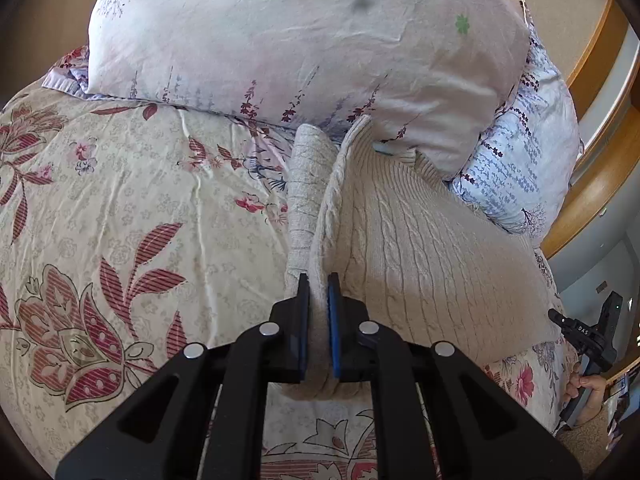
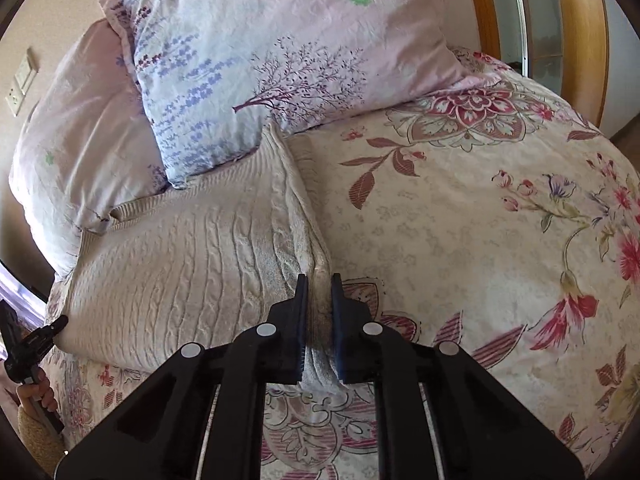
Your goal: Fold small clothes
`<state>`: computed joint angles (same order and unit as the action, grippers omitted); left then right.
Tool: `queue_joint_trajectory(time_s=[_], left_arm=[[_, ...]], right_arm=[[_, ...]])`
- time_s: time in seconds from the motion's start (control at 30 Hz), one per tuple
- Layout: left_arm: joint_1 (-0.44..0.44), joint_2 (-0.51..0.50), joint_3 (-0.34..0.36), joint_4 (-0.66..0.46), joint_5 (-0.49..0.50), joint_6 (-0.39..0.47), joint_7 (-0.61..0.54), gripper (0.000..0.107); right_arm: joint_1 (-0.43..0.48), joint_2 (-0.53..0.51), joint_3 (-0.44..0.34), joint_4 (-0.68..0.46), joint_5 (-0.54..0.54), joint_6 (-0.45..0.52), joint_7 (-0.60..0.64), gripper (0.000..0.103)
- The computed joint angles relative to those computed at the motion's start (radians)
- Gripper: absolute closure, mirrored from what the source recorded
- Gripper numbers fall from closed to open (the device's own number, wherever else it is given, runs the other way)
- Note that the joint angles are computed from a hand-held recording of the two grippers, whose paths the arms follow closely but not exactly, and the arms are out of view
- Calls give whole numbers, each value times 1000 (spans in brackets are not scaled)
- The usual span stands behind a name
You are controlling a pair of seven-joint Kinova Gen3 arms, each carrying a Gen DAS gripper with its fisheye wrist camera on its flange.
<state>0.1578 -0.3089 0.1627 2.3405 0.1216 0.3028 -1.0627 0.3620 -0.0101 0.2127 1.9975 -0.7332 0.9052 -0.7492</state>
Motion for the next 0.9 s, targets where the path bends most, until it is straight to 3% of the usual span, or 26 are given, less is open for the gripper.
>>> queue_joint_trajectory(time_s=[0.07, 0.13, 0.23, 0.3, 0.37, 0.4, 0.47, 0.7, 0.77, 0.9], left_arm=[[-14, 3, 17, 2, -8, -4, 12, 99], [-61, -1, 78, -2, -46, 8, 50, 98], [-95, -10, 127, -13, -92, 35, 96, 91], [-130, -36, 171, -28, -126, 61, 142, 75], [-184, -85, 240, -25, -174, 45, 197, 51], [-205, -105, 272, -25, -194, 30, 210, 47], [-246, -122, 344, -42, -228, 21, 222, 26], [-382, 1, 599, -141, -368, 105, 298, 24], [-396, 44, 631, -152, -407, 136, 334, 24], [-430, 88, 705, -157, -520, 174, 430, 24]], right_arm=[[-14, -9, -14, 6, 25, -39, -20, 92], [-30, -12, -22, 6, 52, -60, -42, 92], [-49, -22, -30, -8, 110, -70, -93, 87], [-60, -62, -45, 4, 139, -107, -114, 74], [-120, -124, -13, 46, 117, -177, -71, 66], [-143, -148, -7, 62, 97, -199, -32, 59], [-177, -167, -19, 71, 94, -206, 3, 55], [-270, -112, -63, 59, 185, -190, -74, 55], [-263, -99, -96, 58, 241, -200, -118, 54], [-282, -93, -77, 66, 248, -204, -92, 52]])
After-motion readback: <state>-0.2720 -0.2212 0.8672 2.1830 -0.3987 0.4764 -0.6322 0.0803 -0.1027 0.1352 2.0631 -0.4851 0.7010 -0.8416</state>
